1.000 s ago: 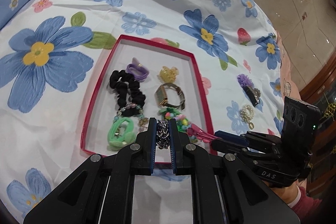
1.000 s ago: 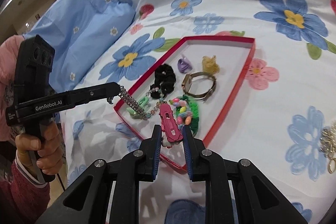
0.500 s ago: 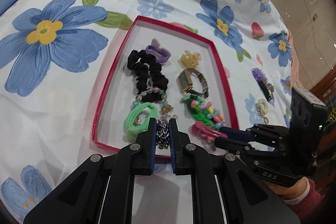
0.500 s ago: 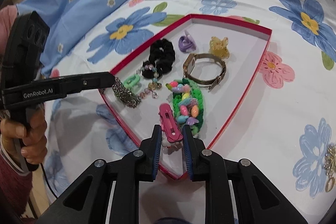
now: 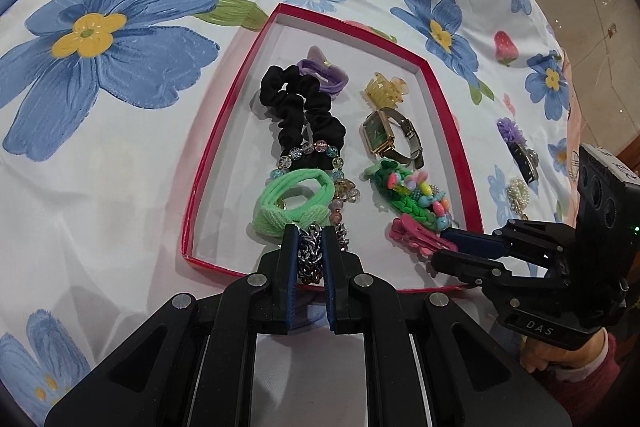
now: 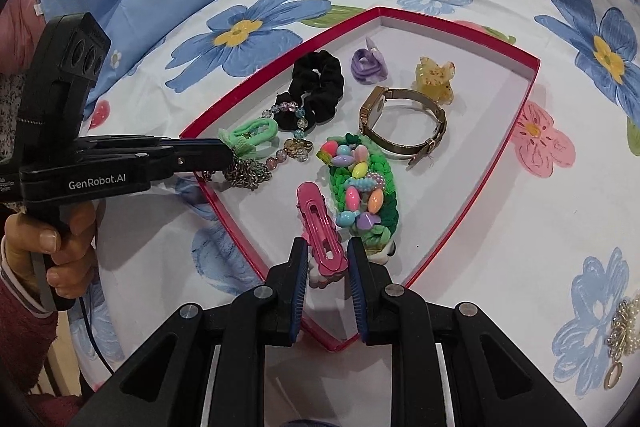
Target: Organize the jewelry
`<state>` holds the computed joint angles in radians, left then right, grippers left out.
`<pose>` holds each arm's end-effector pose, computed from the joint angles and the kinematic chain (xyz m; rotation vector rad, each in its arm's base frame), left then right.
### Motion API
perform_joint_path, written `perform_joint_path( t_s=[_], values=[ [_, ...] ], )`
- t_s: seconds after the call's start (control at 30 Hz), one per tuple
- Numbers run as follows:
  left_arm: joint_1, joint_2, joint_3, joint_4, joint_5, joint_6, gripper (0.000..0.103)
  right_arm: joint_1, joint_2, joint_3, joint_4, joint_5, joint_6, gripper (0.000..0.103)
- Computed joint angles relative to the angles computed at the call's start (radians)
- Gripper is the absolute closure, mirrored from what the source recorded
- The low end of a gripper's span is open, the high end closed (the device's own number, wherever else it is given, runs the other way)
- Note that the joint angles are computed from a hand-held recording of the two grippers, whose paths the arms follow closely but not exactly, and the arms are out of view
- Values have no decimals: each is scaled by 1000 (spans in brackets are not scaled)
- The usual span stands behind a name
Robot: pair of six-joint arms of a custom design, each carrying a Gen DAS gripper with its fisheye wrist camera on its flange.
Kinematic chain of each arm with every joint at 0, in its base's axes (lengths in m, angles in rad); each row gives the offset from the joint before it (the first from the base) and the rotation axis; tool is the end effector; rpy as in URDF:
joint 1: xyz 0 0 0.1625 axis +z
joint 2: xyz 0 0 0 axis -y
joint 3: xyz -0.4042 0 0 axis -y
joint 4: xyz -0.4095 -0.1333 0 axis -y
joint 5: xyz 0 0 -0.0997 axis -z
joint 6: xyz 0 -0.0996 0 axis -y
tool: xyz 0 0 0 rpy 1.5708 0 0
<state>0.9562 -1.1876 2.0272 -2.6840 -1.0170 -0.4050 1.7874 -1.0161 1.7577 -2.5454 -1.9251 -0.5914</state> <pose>-0.1617 -0.5511 0.1779 0.1776 2.7002 -0.6999 0.2326 -0.5974 0.1616 1.0254 -2.5446 0.2239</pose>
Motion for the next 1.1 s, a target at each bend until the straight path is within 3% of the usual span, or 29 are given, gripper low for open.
perform_joint_path(
  t_s=[0.43,0.73,0.83,0.9,0.97,1.03,1.1],
  values=[
    [-12,0,-7,27,24,-15,93,-6,-7,3,0,20,7,82],
    [-31,-11,-2,25,38,-18,87,5,0,1,4,-4,-6,80],
    [-43,-24,7,22,52,-26,78,1,-9,5,10,20,15,80],
    [-53,-37,15,21,66,-35,72,-4,-23,15,5,47,26,73],
    [-62,-50,24,18,79,-50,53,-8,-43,34,-14,71,32,67],
    [-77,-70,42,-1,101,-73,39,-12,-75,67,-64,98,40,54],
    [-88,-90,61,-20,116,-95,33,-24,-108,100,-114,136,60,49]
  ],
)
